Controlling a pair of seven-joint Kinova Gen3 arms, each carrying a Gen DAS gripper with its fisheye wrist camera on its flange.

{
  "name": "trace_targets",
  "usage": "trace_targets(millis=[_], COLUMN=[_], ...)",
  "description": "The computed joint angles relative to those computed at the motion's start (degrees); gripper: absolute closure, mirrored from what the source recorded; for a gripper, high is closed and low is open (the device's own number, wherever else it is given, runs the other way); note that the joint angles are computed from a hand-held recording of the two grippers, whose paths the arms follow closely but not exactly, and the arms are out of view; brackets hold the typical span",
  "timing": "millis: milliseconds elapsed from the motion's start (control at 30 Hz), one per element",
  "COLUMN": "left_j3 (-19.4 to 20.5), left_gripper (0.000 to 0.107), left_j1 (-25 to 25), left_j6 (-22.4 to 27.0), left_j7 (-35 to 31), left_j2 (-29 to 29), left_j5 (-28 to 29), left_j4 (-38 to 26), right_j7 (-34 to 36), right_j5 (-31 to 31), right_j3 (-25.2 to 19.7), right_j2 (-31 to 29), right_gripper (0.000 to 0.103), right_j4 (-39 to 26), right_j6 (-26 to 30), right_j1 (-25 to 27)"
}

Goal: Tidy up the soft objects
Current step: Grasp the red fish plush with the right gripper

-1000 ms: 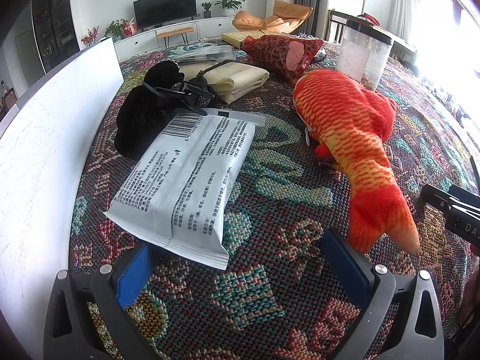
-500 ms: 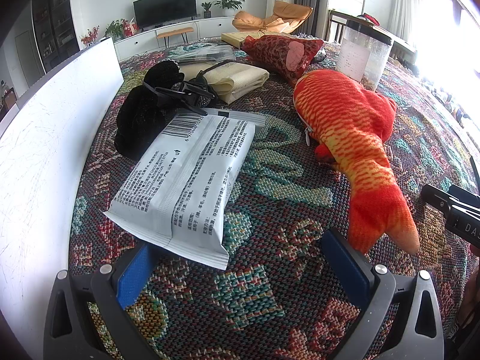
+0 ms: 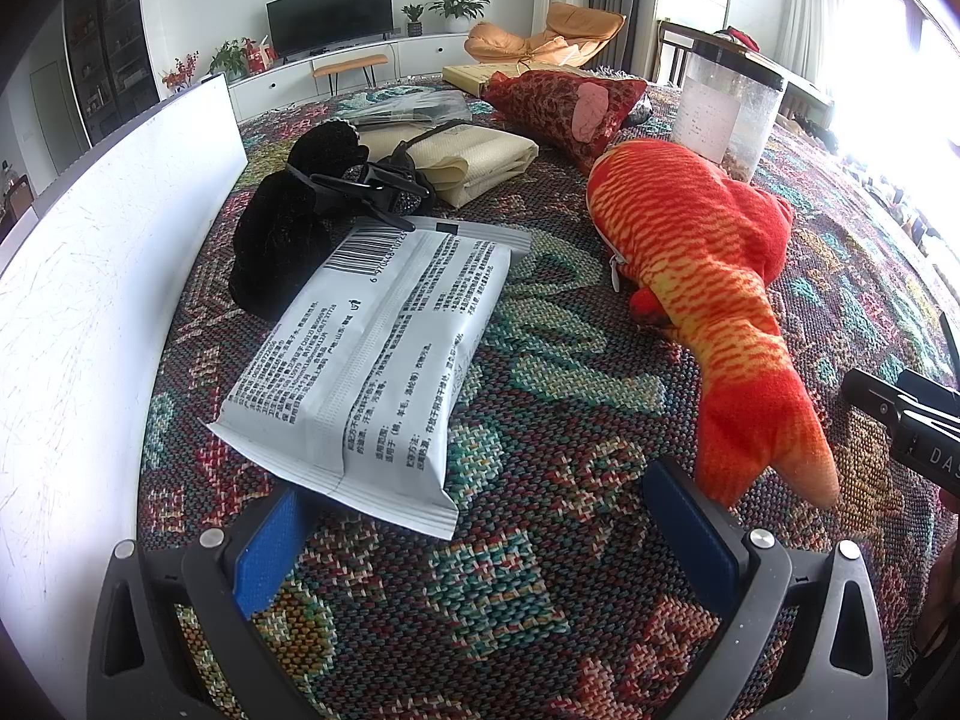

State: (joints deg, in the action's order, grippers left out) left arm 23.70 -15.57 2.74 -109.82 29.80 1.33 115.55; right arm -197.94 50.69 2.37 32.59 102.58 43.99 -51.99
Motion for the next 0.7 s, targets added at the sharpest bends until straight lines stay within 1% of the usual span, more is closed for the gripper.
trace_targets(millis=[400,500,567,600,633,667,700], left_j3=[-0.54,-1.4,-1.65,-1.04,-0.27,1.18,2.91], left_gripper=[0.004,0.004,0.004,0.004,0.004,0.004,0.004], left_j1=[0.56,1.26,1.01,0.14,-0.8,-2.53,-4.49], left_j6=[-0.13,0.31,1.6,1.71,0.88,0.16,-0.74], left_j7=[0.39,0.72,0.75,0.33,-0.23,-0.83,-1.35], left_j2=[-0.18,-0.75,-1.74,-2.16,-2.53,-2.81,-2.86], left_j5=[-0.15,-0.09,0.19,0.34,0.44,0.38,0.2], left_j4=[0.17,0.46,1.1,1.81,3.04,4.17,5.23], right_j7=[-0.48,-1.04,-4.05,-6.38,-8.27,-9.23,-9.25], right_j5=[0.32,0.86,3.53,5.86,8.19,10.52,12.85], right_j3=[0.06,0.38,0.75,0.2,-0.09,0.68,2.51], right_j2=[0.09,0.09,-1.21,-2.47,-3.78,-4.68,-4.85], right_gripper=[0.019,0.019,0.018,0.018,0.018,0.018,0.018], right_j4=[0.09,0.48,2.85,4.37,5.45,5.97,5.86], right_j6=[0.03,-0.49,-3.96,-6.29,-8.62,-10.95,-13.28], right_j1=[-0.16,-0.43,-0.28,0.55,1.15,0.8,-0.42])
